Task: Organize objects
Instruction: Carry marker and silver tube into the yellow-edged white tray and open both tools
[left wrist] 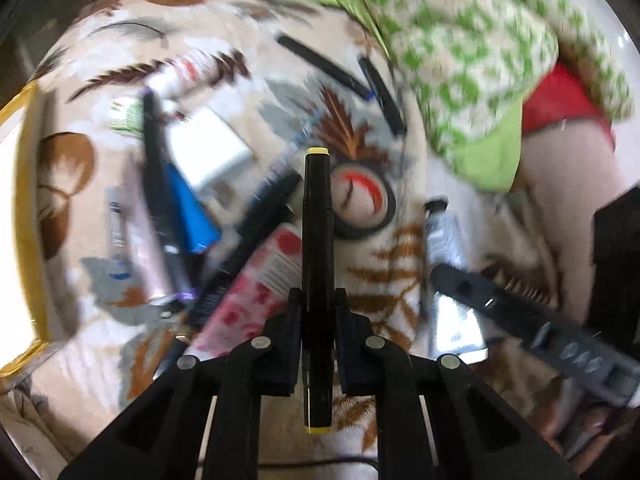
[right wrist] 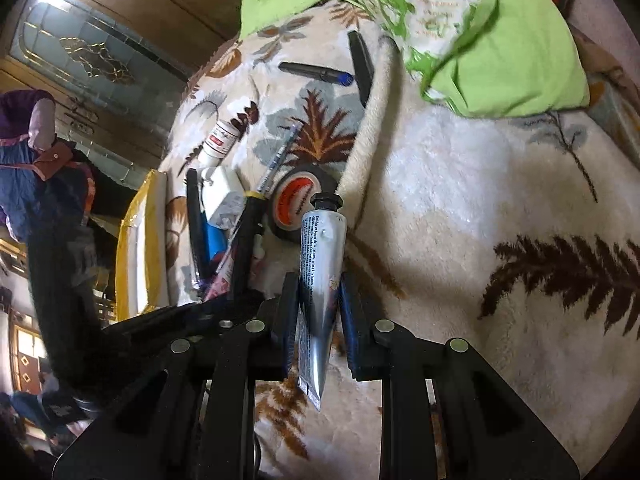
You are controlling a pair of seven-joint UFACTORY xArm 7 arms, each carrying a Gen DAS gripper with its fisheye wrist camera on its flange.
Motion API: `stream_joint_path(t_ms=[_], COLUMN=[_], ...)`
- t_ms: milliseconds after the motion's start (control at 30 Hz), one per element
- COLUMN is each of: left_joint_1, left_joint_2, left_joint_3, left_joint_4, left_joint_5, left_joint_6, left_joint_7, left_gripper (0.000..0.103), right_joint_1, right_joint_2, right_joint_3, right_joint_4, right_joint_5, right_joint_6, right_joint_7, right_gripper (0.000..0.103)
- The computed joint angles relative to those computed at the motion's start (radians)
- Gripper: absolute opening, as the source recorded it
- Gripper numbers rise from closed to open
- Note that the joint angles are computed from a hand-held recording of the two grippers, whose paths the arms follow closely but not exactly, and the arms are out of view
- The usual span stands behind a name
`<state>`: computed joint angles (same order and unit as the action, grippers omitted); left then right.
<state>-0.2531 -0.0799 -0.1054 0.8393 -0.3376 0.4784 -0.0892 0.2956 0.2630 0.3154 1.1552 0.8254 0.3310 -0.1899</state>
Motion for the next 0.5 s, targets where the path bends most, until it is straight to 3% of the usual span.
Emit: stream_joint_path(t_ms=[133, 267, 400, 500], left_joint_1=[0.023, 0.102, 0.208, 0.247], left_joint_2=[-0.065, -0.116, -0.151, -0.141], left_joint_3=[0.057, 0.103, 0.159, 0.232], left_joint_4=[-0.002, 0.026, 0.008, -0.045], left_joint_5=[-0.105, -0.070, 0.016, -0.082], left_joint_6=[0.026, 0.073, 0.080, 0.039], left_joint_7=[0.038, -0.015, -0.044, 0.032], left_gripper=[0.013, 0.013, 0.013, 0.013], right_joint_1=[0.013, 0.041, 0.110, 0.206], right_joint_2=[0.018, 0.079, 0.222, 0.377], right_joint_3=[0.020, 0.042, 0.057, 0.046], right_joint_4=[0.056, 0.179, 0.414, 0.659], right_joint_5=[-0.010, -0.033, -0.124, -0.245], right_joint_6=[0.021, 0.074, 0.155, 0.235], right_joint_7=[-0.024, -0.039, -0.009, 0.059], right_gripper=[0.020, 0.020, 0.020, 0.020])
